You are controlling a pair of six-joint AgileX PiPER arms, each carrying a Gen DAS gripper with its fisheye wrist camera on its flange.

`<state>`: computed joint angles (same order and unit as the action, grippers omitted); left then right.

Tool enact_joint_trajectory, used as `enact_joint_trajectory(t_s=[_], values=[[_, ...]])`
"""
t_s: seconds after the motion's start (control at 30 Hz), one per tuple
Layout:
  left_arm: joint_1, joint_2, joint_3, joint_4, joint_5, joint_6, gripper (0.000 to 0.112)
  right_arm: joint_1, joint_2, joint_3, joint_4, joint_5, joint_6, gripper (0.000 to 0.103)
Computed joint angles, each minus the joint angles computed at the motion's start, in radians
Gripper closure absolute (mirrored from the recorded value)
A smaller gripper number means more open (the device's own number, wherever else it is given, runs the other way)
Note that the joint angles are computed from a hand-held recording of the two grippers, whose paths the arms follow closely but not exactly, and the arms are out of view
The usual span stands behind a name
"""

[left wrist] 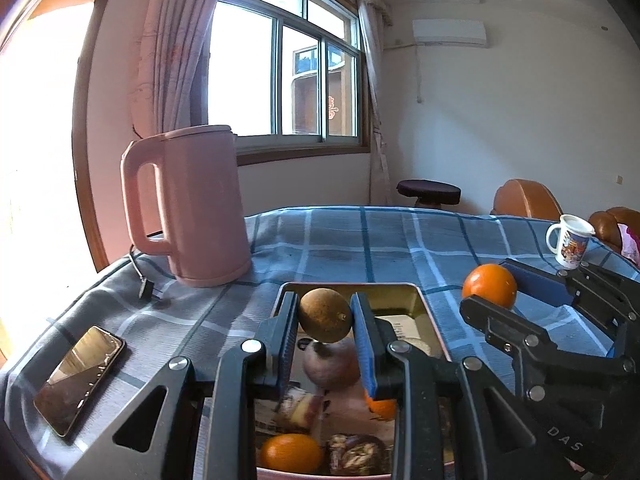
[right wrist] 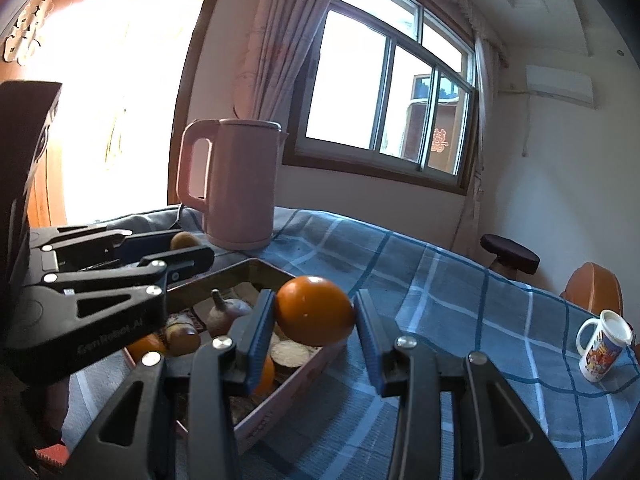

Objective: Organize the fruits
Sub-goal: 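Carry the orange and tan fruit with both tools over the tin box, then open both tools to drop the orange and tan fruit into the tin box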

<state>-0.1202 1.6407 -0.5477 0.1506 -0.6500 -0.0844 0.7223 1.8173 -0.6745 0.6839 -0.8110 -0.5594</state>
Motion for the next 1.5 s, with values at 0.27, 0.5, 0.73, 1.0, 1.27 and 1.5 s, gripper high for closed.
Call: enact_joint_trajectory(t_s=[0.27, 0.5, 0.73, 1.0, 1.27, 1.5], values=[[0.055, 0.019, -0.011, 0.051, 0.009, -0.031, 0.084, 0.013, 0.019, -0.040, 0.009, 0.030, -0.024, 0.060], [0.099, 0.035, -0.027, 0.104, 0.023, -0.070, 0.084, 0.022, 0.057, -0.100, 0.020, 0.071, -0.056, 0.060], [0.130, 0.054, -0.044, 0.160, 0.037, -0.109, 0.084, 0.015, 0.094, -0.157, 0.017, 0.127, -0.064, 0.060], [0.143, 0.084, -0.075, 0.214, 0.068, -0.152, 0.084, 0.006, 0.131, -0.210, 0.034, 0.194, -0.094, 0.060], [0.136, 0.111, -0.116, 0.248, 0.139, -0.175, 0.084, -0.003, 0.163, -0.274, 0.111, 0.287, -0.191, 0.060], [0.128, 0.133, -0.144, 0.275, 0.191, -0.187, 0.083, -0.014, 0.165, -0.292, 0.135, 0.349, -0.219, 0.059]])
